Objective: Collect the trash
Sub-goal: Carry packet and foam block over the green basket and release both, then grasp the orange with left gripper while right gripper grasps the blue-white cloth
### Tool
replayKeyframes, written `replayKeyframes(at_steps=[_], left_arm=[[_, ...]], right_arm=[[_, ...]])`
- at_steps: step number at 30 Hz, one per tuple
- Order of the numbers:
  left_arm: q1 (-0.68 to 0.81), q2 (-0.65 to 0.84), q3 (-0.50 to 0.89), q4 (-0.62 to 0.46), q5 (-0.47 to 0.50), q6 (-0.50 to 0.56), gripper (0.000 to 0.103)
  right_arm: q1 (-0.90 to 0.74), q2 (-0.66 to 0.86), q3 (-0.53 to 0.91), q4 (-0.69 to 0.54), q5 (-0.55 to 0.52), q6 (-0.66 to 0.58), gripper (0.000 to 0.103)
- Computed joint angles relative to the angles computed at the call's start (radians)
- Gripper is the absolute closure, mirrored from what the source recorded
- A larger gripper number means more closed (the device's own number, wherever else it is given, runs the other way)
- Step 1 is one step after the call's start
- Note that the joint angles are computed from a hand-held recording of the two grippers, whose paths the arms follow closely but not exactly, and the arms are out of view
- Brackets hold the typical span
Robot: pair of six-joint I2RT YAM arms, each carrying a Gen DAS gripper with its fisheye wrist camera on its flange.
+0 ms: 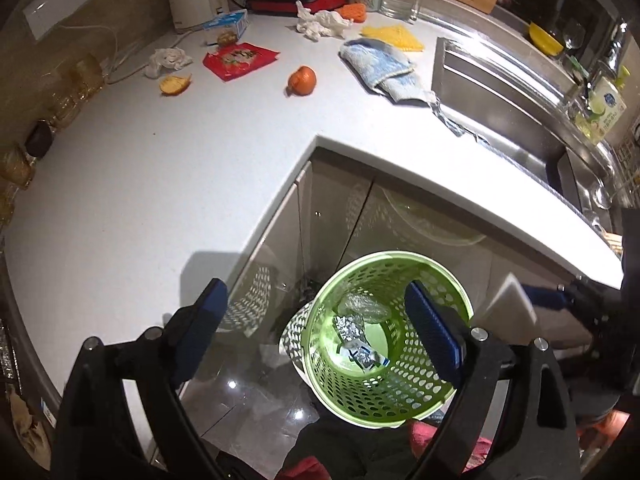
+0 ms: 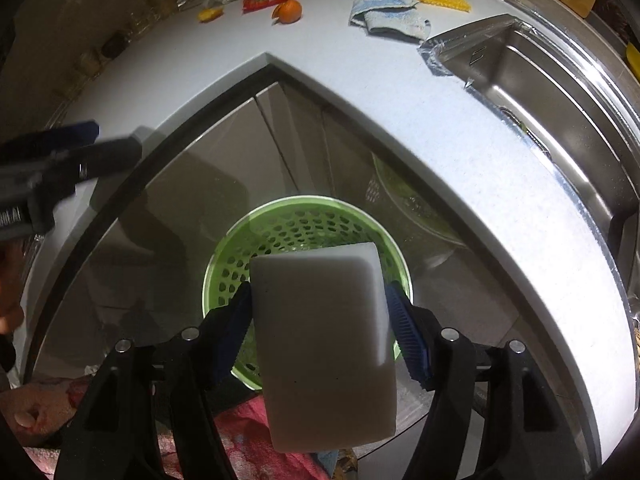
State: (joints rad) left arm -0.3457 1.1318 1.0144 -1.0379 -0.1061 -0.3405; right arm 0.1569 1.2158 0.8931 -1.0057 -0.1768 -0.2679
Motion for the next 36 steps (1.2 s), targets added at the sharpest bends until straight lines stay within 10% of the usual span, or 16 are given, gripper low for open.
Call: replayKeyframes(at_steps=[10,27,36], left_arm=[[0.122,0.2,0.145,0.117,-0.006,0.045,0.017],[0.168,0.724,0.482,0.315,-0.041,0.027,0.009],[0.192,0.859,0.603,0.273,-0.005,-0.035,0.062]], right_arm=[[-0.009,0.121,0.209,0.042,0.03,-0.025,0.002],[-0.057,0.783,0.937,0.087,0.043,0.009,0.002],[-0.049,1.013,1.222,0.017,0.023,0.03,0.002]])
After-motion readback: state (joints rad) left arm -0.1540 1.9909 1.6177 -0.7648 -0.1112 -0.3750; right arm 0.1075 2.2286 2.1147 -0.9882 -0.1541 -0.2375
